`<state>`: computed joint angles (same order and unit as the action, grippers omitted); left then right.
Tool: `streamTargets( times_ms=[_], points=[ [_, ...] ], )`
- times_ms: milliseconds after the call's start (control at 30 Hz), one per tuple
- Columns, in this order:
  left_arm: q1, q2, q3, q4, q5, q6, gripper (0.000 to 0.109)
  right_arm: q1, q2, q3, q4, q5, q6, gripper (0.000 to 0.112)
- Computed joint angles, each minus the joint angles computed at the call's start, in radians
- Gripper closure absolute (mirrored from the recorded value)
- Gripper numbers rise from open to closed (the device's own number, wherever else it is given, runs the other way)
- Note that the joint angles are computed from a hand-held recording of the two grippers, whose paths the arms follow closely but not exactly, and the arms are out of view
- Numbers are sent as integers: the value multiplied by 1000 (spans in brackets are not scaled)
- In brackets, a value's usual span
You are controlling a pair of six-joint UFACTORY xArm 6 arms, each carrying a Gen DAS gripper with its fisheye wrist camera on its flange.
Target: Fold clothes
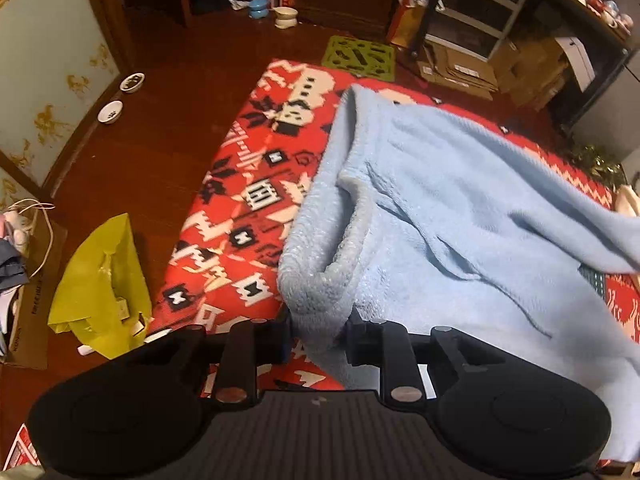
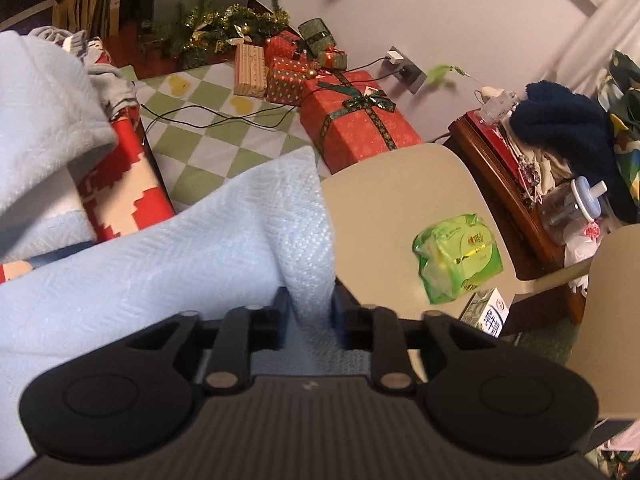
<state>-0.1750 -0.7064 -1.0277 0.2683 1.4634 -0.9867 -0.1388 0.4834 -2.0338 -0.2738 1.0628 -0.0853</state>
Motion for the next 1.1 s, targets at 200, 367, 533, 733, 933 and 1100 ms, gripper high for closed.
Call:
streamTargets(
  times_ms=[200,367,533,733,933,1100],
  points=[
    [12,-108,86,-8,-1,-10,74,77,-169,204,33,-67,60,40],
    [81,-206,146,-59,-19,49,65,206,-360,398,111,-101,58,18],
    [143,-218,181,-99,-114,226,59,407,-485,551,156,-100,164,10],
    [194,-151,214,-160,-289,424,43,646,-506,622,133,-111,319,10],
    [146,-5,219,-172,-429,414,40,778,-419,594,153,-138,400,10],
    [45,129,198,-98,-481,393,40,818,-321,538,166,-120,325,10]
  ],
)
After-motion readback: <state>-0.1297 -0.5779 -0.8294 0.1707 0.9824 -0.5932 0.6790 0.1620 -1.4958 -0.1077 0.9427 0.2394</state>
